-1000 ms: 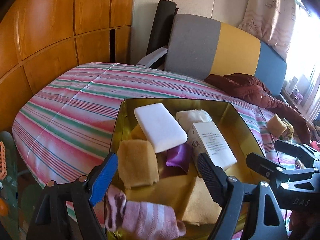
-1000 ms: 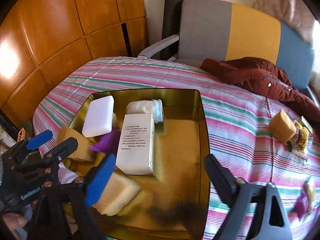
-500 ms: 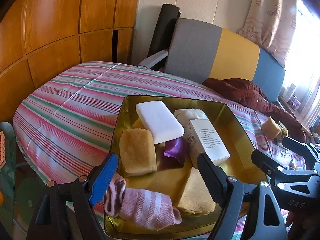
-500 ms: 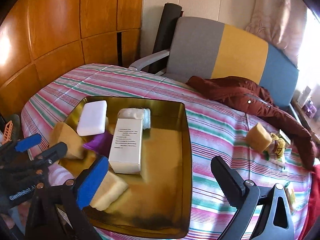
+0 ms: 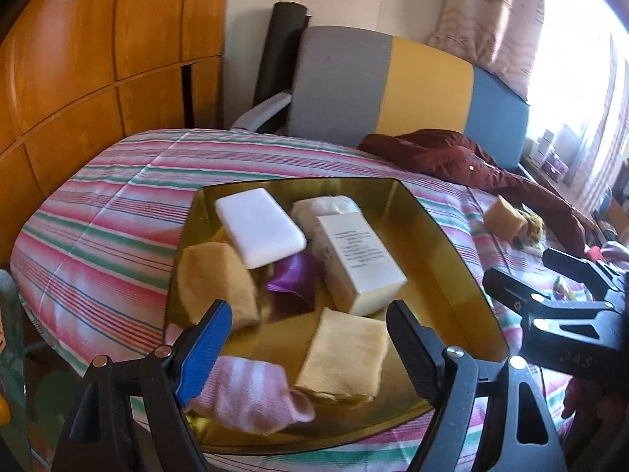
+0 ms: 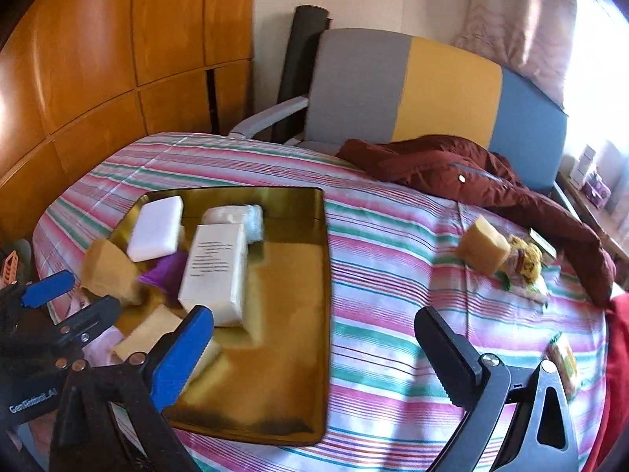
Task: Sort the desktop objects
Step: 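Withdraw both open tools from the tray and move them to the pile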
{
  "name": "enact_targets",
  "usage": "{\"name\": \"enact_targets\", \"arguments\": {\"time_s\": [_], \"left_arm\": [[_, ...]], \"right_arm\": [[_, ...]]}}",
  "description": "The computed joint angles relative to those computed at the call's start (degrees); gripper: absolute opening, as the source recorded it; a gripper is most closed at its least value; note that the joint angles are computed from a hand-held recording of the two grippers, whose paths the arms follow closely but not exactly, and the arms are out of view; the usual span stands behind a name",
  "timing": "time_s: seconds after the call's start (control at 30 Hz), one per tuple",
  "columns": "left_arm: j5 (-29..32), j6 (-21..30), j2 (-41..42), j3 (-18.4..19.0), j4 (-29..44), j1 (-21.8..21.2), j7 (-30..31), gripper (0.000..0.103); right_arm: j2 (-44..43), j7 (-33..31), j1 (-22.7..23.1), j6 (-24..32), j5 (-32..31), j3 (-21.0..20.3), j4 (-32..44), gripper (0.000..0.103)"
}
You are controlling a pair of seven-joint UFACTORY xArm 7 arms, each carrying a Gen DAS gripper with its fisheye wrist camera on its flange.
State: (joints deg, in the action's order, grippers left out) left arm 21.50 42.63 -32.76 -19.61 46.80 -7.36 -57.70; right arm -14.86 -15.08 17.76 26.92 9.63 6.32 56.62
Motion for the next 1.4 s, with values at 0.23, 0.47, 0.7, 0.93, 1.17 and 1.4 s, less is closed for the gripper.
{"name": "enact_targets", "arguments": {"time_s": [0.23,0.47,0.7,0.93,1.17,1.4], "left_arm": [[-0.5,-1.3,2.7,0.1,2.0,-1.6,1.7,0.082],[-0.1,-1.4,5.9,-0.3,4.3,-3.2,3.3,0.081],[0.2,-1.9,9.3,-0.1,7.4,-5.0,5.0,0.081],[0.9,-2.3,12.7,0.2,10.5,-6.9,6.0,0.081],[0.0,-2.9,16.3,0.9,13.5,-9.6,8.4,0.081],[0.0,-2.6,21.3,1.2,17.8,-12.8,11.4,0.081]], "right_arm": [[-0.2,0.0,-2.6,0.8,-0.5,-1.9,-0.9,0.103],[0.0,0.3,-6.4,2.4,-1.8,-3.7,-1.3,0.103],[1.3,-1.0,-10.3,4.9,-0.7,-6.6,0.7,0.103],[4.9,-7.3,-14.5,10.9,6.0,-10.7,6.4,0.103],[10.2,-9.5,-21.1,14.3,7.6,-12.3,12.6,0.103],[17.4,-9.8,-25.9,16.1,6.4,-11.9,19.7,0.090]]}}
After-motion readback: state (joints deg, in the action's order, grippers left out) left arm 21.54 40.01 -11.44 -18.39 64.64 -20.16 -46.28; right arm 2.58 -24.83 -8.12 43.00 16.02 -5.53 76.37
